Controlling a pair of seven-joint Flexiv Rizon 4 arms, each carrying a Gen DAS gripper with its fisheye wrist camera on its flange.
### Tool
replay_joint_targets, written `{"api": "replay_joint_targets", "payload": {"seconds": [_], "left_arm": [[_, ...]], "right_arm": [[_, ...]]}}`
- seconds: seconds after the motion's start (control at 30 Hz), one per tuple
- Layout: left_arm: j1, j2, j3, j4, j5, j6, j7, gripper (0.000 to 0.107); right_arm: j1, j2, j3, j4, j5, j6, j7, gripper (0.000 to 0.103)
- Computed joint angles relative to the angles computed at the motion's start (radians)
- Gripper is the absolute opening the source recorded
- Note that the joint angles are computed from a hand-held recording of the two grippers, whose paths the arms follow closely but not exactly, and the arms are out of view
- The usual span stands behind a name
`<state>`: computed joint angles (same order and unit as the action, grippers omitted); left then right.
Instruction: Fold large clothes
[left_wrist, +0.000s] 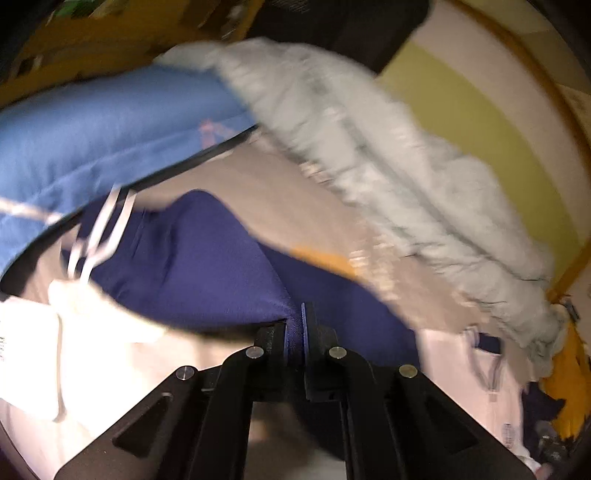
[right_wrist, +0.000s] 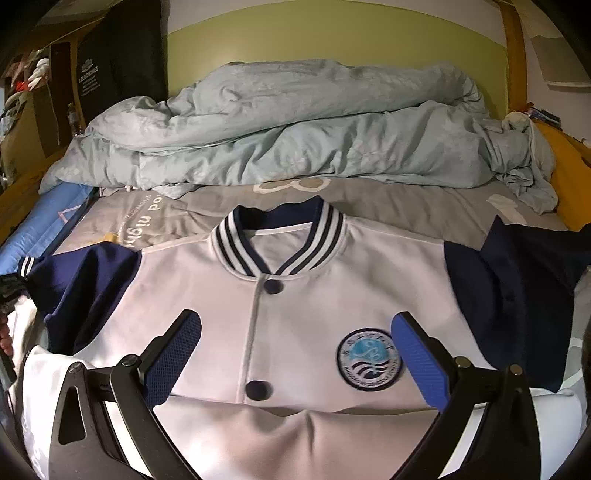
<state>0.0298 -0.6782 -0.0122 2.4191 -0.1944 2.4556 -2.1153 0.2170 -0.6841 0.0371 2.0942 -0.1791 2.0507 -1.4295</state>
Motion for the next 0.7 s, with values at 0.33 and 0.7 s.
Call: {"api": "replay_joint_targets", "payload": {"seconds": [0.33, 0.7], "left_arm": [[-0.289, 0.092, -0.072, -0.27, -0.105, -0.204, 0.284, 0.006], [-0.342, -0.169, -0.184, -0.652, -0.022, -0.389, 0.353, 0.006]], "right_arm": [[-0.095, 0.007, 0.016, -0.032, 0.008, 0.006, 0.041, 0.102], [-0.045, -0.003, -0.134, -0.081, 0.111, -0.033, 0.07, 0.102]]}}
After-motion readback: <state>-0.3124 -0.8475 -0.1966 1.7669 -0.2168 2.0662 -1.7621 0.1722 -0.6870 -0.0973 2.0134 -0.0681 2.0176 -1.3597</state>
